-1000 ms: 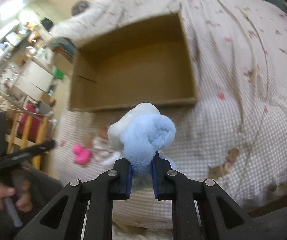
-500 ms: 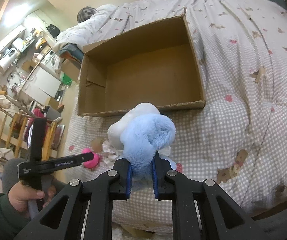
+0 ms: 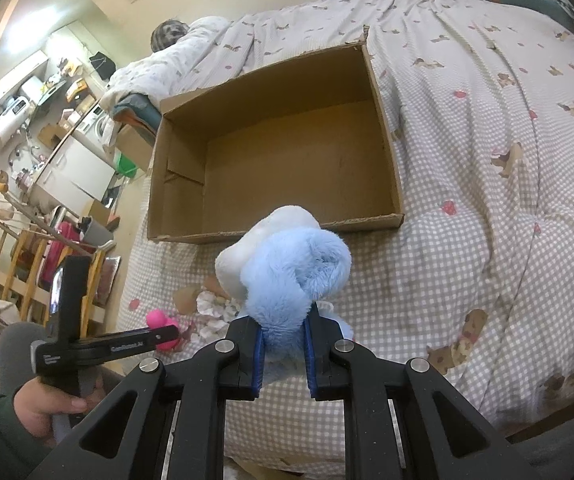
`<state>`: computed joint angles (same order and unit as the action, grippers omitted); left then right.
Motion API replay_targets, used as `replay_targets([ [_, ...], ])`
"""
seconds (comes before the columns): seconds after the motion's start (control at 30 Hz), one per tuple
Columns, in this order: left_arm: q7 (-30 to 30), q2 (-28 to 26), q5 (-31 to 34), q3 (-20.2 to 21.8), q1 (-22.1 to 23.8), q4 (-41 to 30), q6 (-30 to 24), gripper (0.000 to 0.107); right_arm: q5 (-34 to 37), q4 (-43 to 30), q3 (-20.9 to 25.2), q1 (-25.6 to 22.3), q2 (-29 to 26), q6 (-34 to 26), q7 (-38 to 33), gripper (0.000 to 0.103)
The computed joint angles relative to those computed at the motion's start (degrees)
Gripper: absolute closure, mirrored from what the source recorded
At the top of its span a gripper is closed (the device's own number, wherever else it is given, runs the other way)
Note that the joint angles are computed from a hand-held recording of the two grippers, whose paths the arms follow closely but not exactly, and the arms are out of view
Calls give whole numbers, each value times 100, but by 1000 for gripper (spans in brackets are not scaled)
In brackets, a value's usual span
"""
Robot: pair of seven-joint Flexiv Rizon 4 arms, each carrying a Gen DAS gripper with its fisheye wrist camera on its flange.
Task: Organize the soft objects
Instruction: 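Carry the pink duck and blue scrunchie into the cardboard box with both grippers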
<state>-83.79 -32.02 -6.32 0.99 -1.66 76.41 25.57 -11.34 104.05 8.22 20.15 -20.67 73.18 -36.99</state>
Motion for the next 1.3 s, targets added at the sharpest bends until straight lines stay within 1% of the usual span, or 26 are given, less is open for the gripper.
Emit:
replay_targets([
  [0.1, 128, 289, 11, 10, 17, 271, 274, 65, -27, 20, -24, 32, 7, 55, 37, 86],
  [0.2, 442, 507, -14, -54, 34, 449, 698, 65, -114, -8, -80, 82, -2, 92, 108, 86],
  [0.27, 617, 590, -10, -81, 10, 476, 939, 65, -177, -42, -126, 118, -12, 122, 180, 86],
  [0.37, 803, 603, -183, -182, 2, 320, 1226, 65, -246, -117, -163, 146, -2, 162, 264, 86],
  [0.43, 870, 475, -211, -221, -43, 5, 1304, 65, -519, -103, -323, 244, 49, 220, 365, 86],
  [0.5, 999, 425, -291, -268, -50, -191, 1394, 65, -620, -173, -342, 224, 53, 182, 377, 86],
  [0.63, 1079, 120, -357, -317, -132, -802, 1360, 65, -436, -461, -201, 36, -49, 88, 218, 86],
  [0.73, 1083, -209, -334, -322, -214, -1363, 1285, 65, -359, -781, -162, -63, -190, -57, -5, 86],
  [0.87, 1043, -622, -357, -345, -291, -1980, 1181, 65, -234, -1312, -140, -158, -464, -296, -323, 86],
  [0.97, 1102, -920, -380, -388, -332, -2347, 1260, 65, -146, -1758, -150, -215, -744, -465, -555, 86],
  [1.07, 1178, -1126, -407, -412, -361, -2516, 1331, 65, -86, -2113, -203, -215, -1040, -605, -674, 86],
  [1.17, 1188, -1363, -427, -411, -397, -2712, 1243, 65, 12, -2268, -210, -204, -1239, -777, -700, 86],
  [1.23, 1238, -1461, -402, -409, -422, -2705, 1289, 65, 1, -2362, -240, -166, -1362, -982, -732, 86],
  [1.3, 1322, -1529, -330, -378, -461, -2666, 1374, 65, 120, -2494, -167, -204, -1488, -1101, -805, 86],
])
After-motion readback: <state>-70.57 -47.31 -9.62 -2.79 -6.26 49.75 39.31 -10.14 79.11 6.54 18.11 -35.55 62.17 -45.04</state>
